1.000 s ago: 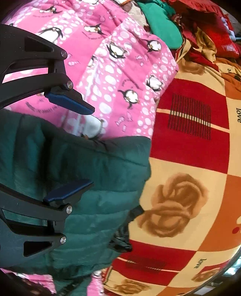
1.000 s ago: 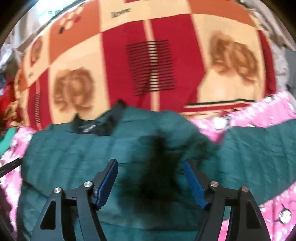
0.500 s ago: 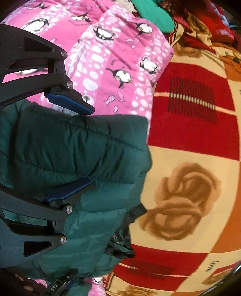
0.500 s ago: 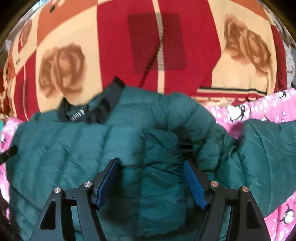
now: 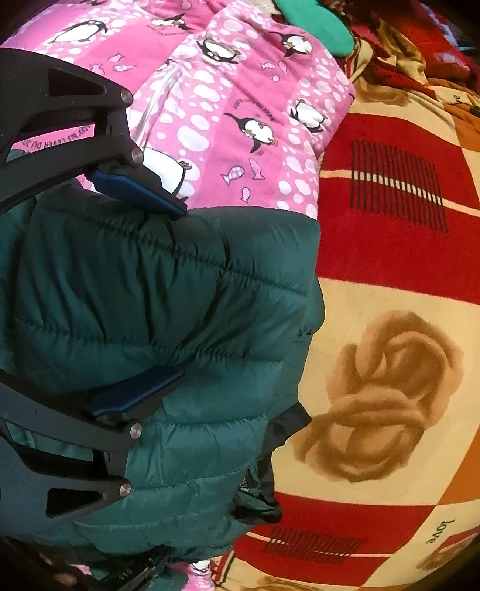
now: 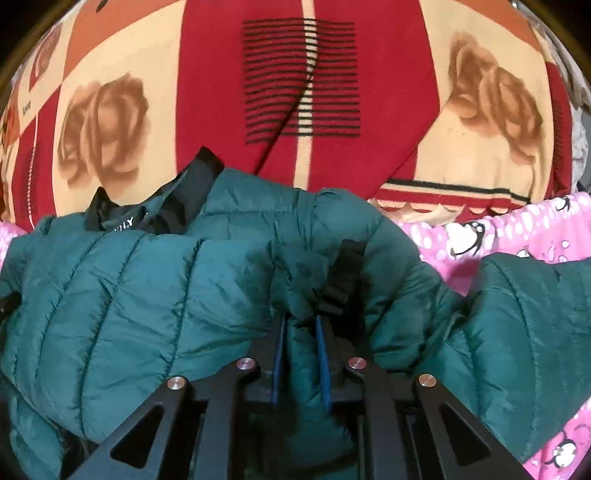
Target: Fold large clothes
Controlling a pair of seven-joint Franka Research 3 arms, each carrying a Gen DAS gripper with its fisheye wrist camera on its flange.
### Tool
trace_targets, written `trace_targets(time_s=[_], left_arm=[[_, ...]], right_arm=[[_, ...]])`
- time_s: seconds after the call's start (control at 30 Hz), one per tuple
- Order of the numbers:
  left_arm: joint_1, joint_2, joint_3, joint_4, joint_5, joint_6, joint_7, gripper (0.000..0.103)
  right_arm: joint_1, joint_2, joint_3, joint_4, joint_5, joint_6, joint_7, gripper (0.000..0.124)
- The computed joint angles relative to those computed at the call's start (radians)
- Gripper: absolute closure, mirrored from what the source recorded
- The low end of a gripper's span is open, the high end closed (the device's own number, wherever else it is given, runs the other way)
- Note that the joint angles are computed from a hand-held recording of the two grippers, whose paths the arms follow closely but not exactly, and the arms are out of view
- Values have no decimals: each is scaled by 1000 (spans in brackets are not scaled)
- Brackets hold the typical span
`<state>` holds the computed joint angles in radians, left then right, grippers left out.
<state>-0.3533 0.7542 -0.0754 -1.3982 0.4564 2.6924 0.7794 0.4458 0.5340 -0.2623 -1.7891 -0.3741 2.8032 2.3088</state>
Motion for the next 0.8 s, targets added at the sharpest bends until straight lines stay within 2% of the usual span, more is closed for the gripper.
trace_targets(time_s=[0.03, 0.1, 0.17, 0.27, 0.3, 0.33, 0.37, 0.43, 0.5, 0.63, 0.8], left_arm=[[9, -8, -10, -12, -7, 7, 10, 21], [21, -24, -16, -36, -16, 29, 17, 21], [14, -29, 1, -40, -11, 51, -6, 21], [13, -1, 0, 11, -19, 24, -7, 21], [10, 16, 0, 34, -21, 14, -6, 21], [4, 31, 4, 56, -19, 1, -5, 21], [-2, 43, 9, 75, -15, -14, -4, 21], [-24, 69, 30, 110, 9, -39, -6, 18], [-43, 75, 57, 105, 44, -20, -34, 14], [-40, 83, 59, 95, 58, 6, -66, 11], [-42, 84, 61, 89, 70, 14, -81, 9]], right_arm=[[21, -15, -20, -10, -14, -5, 27, 84], [20, -57, -15, -56, -15, 66, 55, 69], [2, -76, 19, -66, 15, 111, 28, 68], [-106, -46, 188, -2, 151, 135, -179, 68], [-155, -18, 264, 38, 211, 125, -262, 68], [-189, 2, 313, 67, 255, 110, -321, 68], [-198, 26, 335, 98, 282, 96, -356, 68], [-172, 101, 325, 194, 297, 65, -389, 68], [-113, 149, 269, 251, 286, 46, -380, 67], [-21, 196, 158, 274, 282, 52, -352, 59], [-17, 172, 149, 239, 336, 63, -382, 59]])
